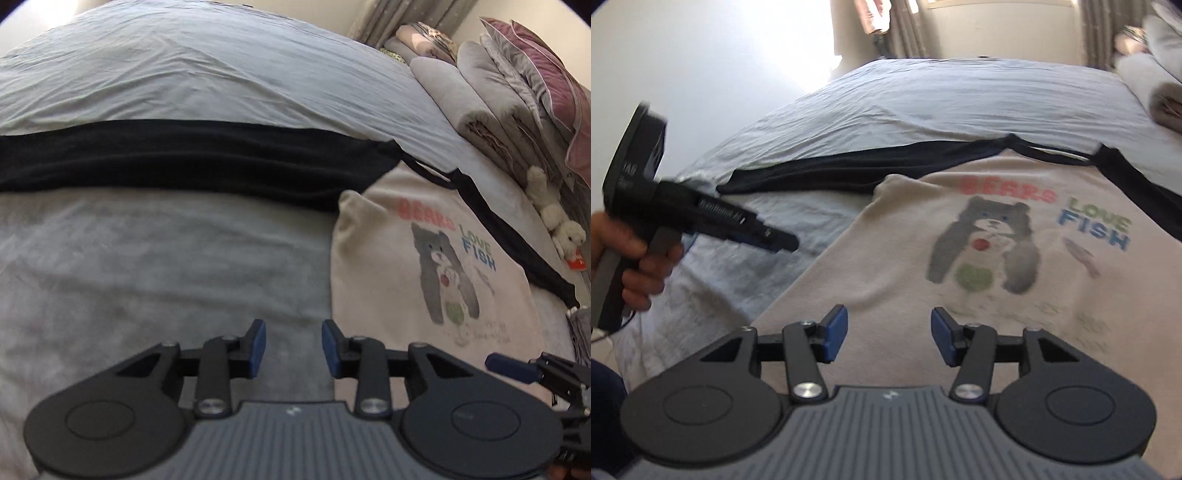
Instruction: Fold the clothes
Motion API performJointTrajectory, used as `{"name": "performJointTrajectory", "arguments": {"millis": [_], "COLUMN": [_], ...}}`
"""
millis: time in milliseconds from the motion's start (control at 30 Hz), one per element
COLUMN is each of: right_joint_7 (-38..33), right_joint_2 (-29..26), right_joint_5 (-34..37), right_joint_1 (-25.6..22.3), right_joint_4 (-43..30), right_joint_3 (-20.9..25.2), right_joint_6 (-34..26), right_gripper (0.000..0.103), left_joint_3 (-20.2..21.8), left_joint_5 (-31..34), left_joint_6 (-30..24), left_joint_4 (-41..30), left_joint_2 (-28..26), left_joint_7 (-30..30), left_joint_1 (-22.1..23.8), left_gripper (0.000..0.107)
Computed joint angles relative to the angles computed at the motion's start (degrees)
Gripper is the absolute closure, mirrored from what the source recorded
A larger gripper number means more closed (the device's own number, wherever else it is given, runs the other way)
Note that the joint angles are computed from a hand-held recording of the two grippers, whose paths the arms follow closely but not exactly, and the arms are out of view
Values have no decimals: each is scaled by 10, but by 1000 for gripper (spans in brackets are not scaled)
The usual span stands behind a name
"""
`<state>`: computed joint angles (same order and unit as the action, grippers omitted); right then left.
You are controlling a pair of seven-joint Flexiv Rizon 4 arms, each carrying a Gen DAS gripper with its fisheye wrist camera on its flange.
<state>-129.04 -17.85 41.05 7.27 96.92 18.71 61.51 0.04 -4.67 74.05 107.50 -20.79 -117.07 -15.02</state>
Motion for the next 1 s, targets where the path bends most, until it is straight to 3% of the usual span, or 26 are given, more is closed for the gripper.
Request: {"name": "performJointTrajectory", "arguments": {"millis": [100, 133, 200, 367, 433, 533, 600, 833, 1000], "right_joint_7": [185, 264, 347, 361, 306, 280, 281, 156, 139], "right_joint_2": [52, 67, 94, 115, 117, 105, 98, 138, 129], "right_joint_5": [-60, -122, -183, -164, -82, -57, -78, 27, -8], "right_joint_1": [9, 23, 15, -34, -63, -72, -69, -104, -90], "right_joint_4": [83, 122, 170, 177, 148, 121, 116, 101, 98], "right_joint_3": [-65, -93, -116, -119, -109, -118, -120, -132, -140], "right_joint_6": [74, 102, 110, 12, -45, -108, -113, -173, -188], "right_gripper": [48, 47, 47, 47, 50, 75, 87, 91, 92], "left_joint_3": [-32, -26, -1, 28, 32, 28, 24, -4, -13], "left_joint_5": [-31, -21, 26, 116, 147, 171, 176, 144, 139], "left_joint_6": [-6, -4, -11, -47, -69, -81, -84, -53, -95], "left_joint_4": [41, 49, 46, 15, 0, -10, -11, 27, 19], "left_joint_2": [24, 30, 34, 32, 29, 26, 27, 71, 60], "left_joint_7": [7, -6, -41, -127, -151, -170, -179, -151, -133], "left_joint_1": [-4, -18, -48, -84, -93, -93, -90, -62, -61], "left_gripper": [73, 73, 73, 73, 81, 100, 102, 103, 103]}}
